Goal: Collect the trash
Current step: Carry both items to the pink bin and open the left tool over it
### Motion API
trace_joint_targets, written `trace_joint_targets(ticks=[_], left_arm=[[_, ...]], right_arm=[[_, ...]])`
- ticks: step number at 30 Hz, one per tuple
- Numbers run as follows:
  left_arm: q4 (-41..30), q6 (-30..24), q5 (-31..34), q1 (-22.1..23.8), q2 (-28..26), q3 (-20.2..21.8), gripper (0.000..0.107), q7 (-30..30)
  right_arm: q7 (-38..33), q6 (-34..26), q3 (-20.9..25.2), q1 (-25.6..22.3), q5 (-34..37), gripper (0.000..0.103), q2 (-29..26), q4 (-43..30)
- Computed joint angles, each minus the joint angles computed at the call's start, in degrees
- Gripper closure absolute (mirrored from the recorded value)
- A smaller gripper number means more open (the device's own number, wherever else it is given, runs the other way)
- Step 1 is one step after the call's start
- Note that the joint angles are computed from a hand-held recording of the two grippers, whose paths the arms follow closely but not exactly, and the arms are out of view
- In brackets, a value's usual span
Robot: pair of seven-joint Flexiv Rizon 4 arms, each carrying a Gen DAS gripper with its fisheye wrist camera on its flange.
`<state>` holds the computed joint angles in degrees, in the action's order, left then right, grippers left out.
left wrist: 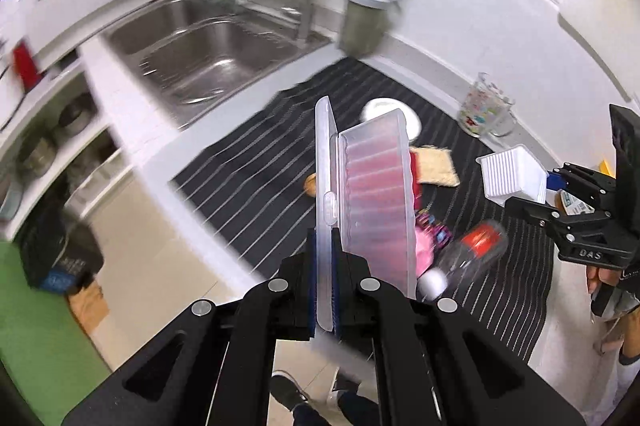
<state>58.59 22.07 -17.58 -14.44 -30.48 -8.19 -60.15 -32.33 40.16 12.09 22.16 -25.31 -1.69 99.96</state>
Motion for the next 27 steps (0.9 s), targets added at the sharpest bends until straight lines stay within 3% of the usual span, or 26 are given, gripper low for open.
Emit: trace_joint_targets(ticks=[8,14,21,27], left_arm=[[14.04,5.81,-1.01,7.22,9.83,4.41,0.101,-0.54],[20.6,7.21,-2.36,13.02,13.26,6.71,0.101,1.53],[25.96,9.83,-3.75,17.2,11.09,7.59,0.101,4.3],[33.07,18.99,-6.79,19.25,3.73,6.38,0.101,8.39]], right_arm=[[-6.13,4.22,0.06,8.04,-0.61,0.044,-13.79,-14.79],[-9.9,1.81,-1.48,14.88,2.96,0.044,-27.09,-30.94],[-14.16,-4.09,-3.26,19.63,9.03,0.044,-43.02,-49.66],[-15.74,-2.33,-5.25,21.3,12.14,0.044,-53.69,-55.36]])
